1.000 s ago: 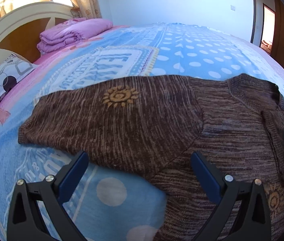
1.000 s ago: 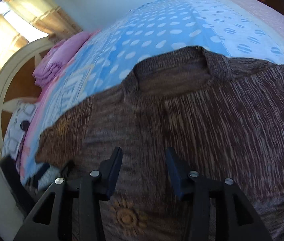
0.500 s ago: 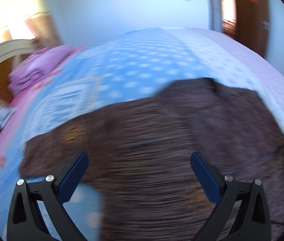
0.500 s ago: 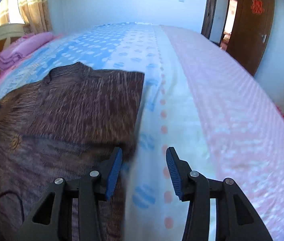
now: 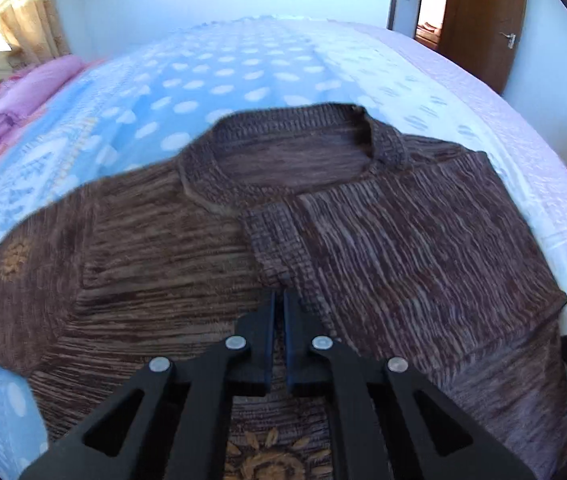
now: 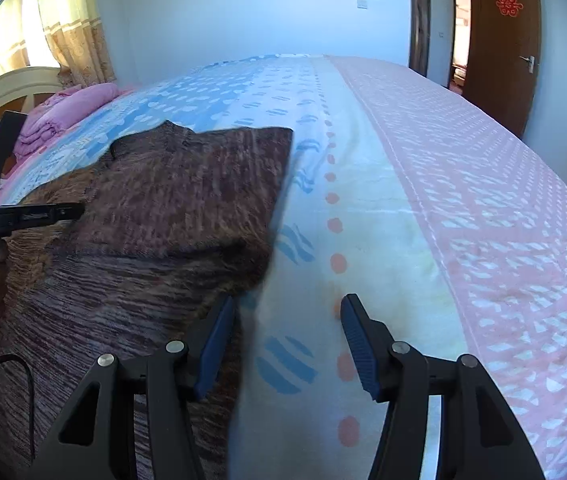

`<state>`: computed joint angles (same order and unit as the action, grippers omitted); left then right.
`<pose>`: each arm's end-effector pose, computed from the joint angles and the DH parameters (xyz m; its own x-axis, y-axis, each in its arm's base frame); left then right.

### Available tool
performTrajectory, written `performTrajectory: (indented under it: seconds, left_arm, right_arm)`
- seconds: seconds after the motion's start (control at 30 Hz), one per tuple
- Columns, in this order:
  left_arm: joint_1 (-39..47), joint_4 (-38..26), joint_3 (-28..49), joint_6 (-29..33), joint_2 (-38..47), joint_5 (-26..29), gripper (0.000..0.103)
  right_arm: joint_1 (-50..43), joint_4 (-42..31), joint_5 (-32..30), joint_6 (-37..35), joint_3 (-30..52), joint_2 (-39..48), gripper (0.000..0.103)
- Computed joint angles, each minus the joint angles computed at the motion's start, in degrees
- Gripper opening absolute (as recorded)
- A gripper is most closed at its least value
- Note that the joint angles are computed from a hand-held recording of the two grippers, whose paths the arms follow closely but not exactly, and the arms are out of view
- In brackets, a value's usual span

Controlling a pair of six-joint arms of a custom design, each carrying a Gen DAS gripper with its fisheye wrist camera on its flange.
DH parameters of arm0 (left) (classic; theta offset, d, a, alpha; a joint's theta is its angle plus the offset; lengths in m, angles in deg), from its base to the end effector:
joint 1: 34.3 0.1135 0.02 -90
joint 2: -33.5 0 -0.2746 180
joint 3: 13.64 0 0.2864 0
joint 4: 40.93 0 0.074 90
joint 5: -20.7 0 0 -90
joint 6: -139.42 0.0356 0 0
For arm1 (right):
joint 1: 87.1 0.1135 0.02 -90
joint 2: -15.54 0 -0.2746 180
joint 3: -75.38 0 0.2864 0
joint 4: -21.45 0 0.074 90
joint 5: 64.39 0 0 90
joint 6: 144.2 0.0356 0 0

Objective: Fold small clothes

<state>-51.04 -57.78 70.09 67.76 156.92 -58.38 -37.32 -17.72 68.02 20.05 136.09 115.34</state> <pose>0.4306 -0.1366 0.0689 -0.6379 0.5145 -0.5731 0.6148 0.7884 0.0235 0.2181 0.2208 0.1053 -0.6289 0.3568 -0.6908 0.4795 0.8774 0.0166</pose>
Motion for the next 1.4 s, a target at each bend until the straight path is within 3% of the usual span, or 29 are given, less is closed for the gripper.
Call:
performTrajectory:
  seconds: [0.1,0.2,0.3,0.43,0.47,0.5,0.57,0.63,0.7,0.8,0.97,1.13,1.17,1.27,1.37,1.4]
  left_arm:
    - [-0.75,1.54,-0.4,0.09,-0.51,-0.96,0.001]
    - [-0.02,2.48,1.16,-1.66,-0.3,-2.71,0.001]
    - [0.8,2.27,3.34,-1.35,1.02,-3.78,0.0]
    - [2.19,-0.7,3.93,-2.65,1.3,0.77,0.007]
    - [2.39,-1.13,3.63,-3.29,1.15,2.37,0.023]
    - [2.32,-2.58,3.87,-3.4,1.23,3.66,0.053]
    - [1.59,-1.71,2.64,-3.71,0.86,3.47,0.08]
    - [0.66,1.78,0.57,-2.99,0.3,2.88,0.073]
    - [-0.27,0.0,2.4,-1.08,1.95,3.13,0.023]
    - [-0.59,0.41,2.45,-1.69,2.31,4.42,0.008]
    - [0.52,-0.31,3.1,-2.46,0.31,5.41,0.007]
    - [0.13,1.68,3.99,-1.71,1.72,2.94,0.009]
    - [-0.29,1.34,4.56,-1.75,2.57,1.66,0.015]
    - [-0.55,2.52,4.08,-1.85,3.3,-0.48,0.018]
    - [-0.63,8.99,-0.31,-1.25,1.49,-3.27,0.045]
    - [-0.67,10.96,-1.5,-0.92,1.02,-4.35,0.047]
  right_arm:
    - [-1.51,-0.95,1.1,-2.83,2.58,1.41,0.057]
    - [-3.65,1.69,-1.99,-4.89,2.97,1.75,0.056]
    - [-3.18,-0.95,-3.24,-3.49,4.9,4.36,0.042]
    - [-2.62,0.24,-2.93,-2.75,3.65,3.26,0.042]
    - [-2.76,0.99,-2.97,-2.45,3.37,3.53,0.042]
    - [-2.89,1.08,-2.97,-2.39,3.42,3.72,0.042]
    - [-2.68,-0.18,-2.39,-1.73,4.35,4.29,0.042]
    - [-2.31,-0.93,-1.88,-1.02,4.79,4.71,0.043]
    - [-2.24,-1.25,-1.71,-0.91,5.01,4.82,0.043]
    - [-2.11,-1.59,-1.5,-0.77,5.2,4.99,0.043]
    - [-2.0,-3.67,-1.21,0.09,6.54,6.02,0.043]
    - [-1.86,-4.24,-0.77,0.4,6.67,6.18,0.043]
    - [-1.66,-4.3,-0.66,0.94,6.32,5.71,0.043]
    - [0.02,-7.46,1.47,5.18,5.99,3.54,0.043]
    - [0.96,-9.14,6.54,5.01,6.48,1.33,0.043]
    - [0.3,-8.44,7.25,2.99,6.88,1.03,0.043]
